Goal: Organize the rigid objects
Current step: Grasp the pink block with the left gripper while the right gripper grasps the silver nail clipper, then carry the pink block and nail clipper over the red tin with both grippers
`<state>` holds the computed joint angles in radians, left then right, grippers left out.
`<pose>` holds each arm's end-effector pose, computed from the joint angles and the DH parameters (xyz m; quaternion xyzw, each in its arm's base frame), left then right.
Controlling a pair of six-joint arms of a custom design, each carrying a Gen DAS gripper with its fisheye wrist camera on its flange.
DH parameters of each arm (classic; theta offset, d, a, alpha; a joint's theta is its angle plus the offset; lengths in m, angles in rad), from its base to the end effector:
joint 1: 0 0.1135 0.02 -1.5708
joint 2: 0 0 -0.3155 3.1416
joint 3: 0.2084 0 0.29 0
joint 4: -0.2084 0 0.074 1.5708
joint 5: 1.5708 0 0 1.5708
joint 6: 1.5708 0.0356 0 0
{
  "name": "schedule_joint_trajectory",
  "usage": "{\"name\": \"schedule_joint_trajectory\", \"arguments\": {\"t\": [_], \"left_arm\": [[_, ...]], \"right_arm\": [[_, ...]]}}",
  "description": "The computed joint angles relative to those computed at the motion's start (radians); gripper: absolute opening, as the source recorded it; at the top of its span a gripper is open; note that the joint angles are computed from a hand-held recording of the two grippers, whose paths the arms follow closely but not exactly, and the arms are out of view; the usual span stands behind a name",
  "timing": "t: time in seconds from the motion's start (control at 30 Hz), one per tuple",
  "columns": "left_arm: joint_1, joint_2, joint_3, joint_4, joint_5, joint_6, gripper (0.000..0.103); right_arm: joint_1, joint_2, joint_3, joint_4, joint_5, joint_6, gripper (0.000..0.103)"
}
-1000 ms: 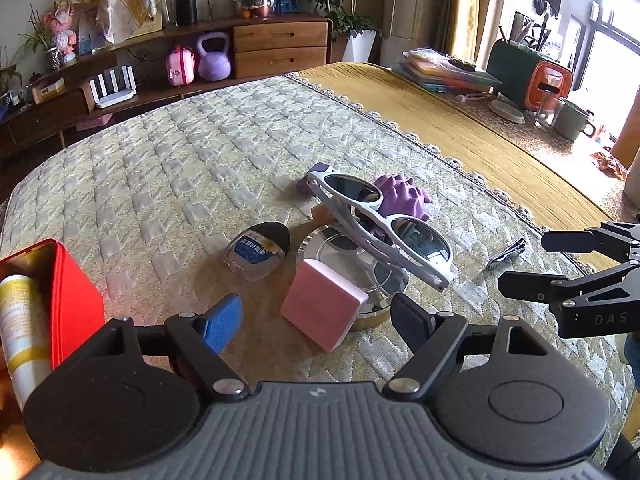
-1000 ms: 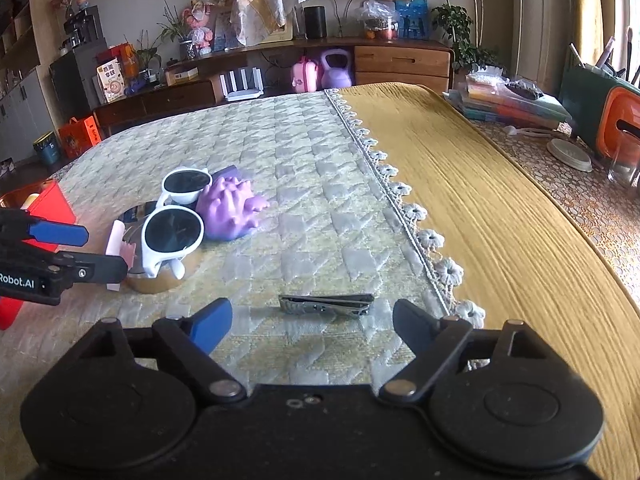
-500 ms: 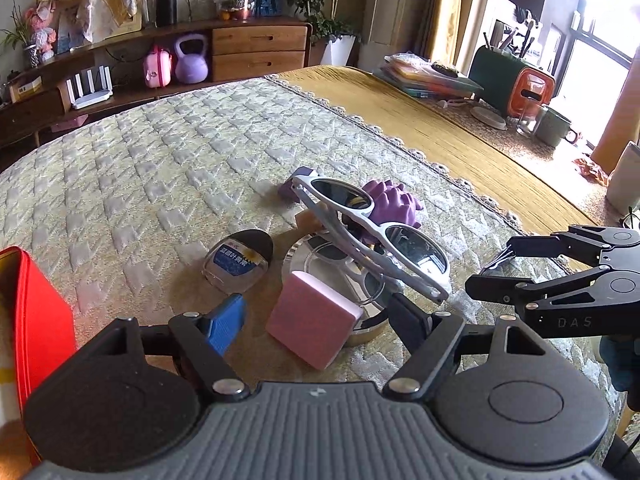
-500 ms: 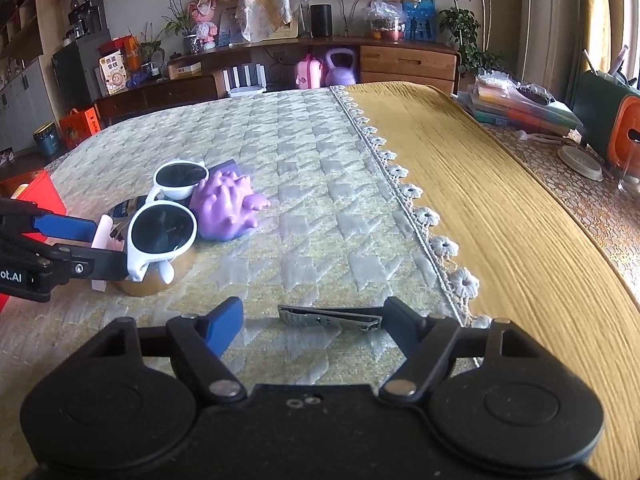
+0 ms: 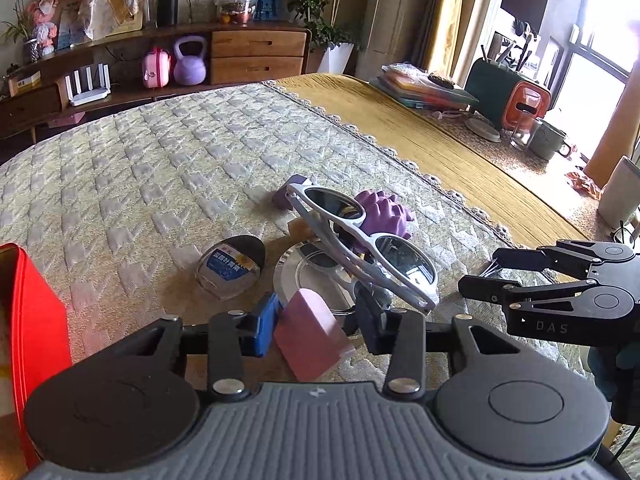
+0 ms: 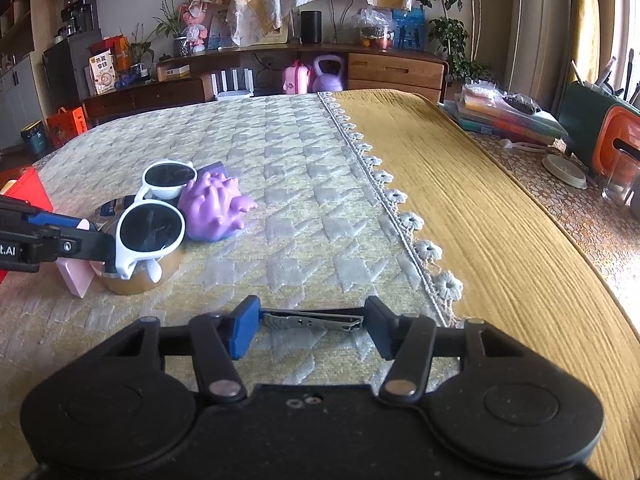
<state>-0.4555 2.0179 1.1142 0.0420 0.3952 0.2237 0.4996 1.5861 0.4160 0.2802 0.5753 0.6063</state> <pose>0.3969 -0.2097 0.1311 0.3706 0.8443 -0.2222 0.3168 0.2341 0.1057 0.1104 0.1428 0.8975 -0.0594 0.4129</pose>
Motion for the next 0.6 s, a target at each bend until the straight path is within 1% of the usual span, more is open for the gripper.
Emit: {"name": "schedule_joint_trajectory", "arguments": {"t": [0.03, 0.17, 0.3, 0.43, 0.6], "left_arm": [[0.001, -0.003, -0.002, 0.000, -0.005, -0.002, 0.034], [0.001, -0.015, -0.010, -0.007, -0.023, -0.010, 0.029], [0.005, -0.039, -0.033, -0.020, -0.044, -0.020, 0.028], [0.014, -0.051, -0.054, -0.050, -0.076, -0.025, 0.020], [0.021, -0.065, -0.078, -0.044, -0.090, -0.042, 0.017]], "right_arm": [[0.009, 0.001, 0.001, -0.005, 0.007, 0.008, 0.057], [0.033, -0.013, 0.000, -0.031, 0.016, 0.038, 0.057], [0.068, -0.035, -0.006, -0.064, 0.029, 0.076, 0.057], [0.100, -0.053, -0.011, -0.085, 0.038, 0.107, 0.056], [0.139, -0.068, -0.004, -0.121, 0.052, 0.143, 0.056]]}}
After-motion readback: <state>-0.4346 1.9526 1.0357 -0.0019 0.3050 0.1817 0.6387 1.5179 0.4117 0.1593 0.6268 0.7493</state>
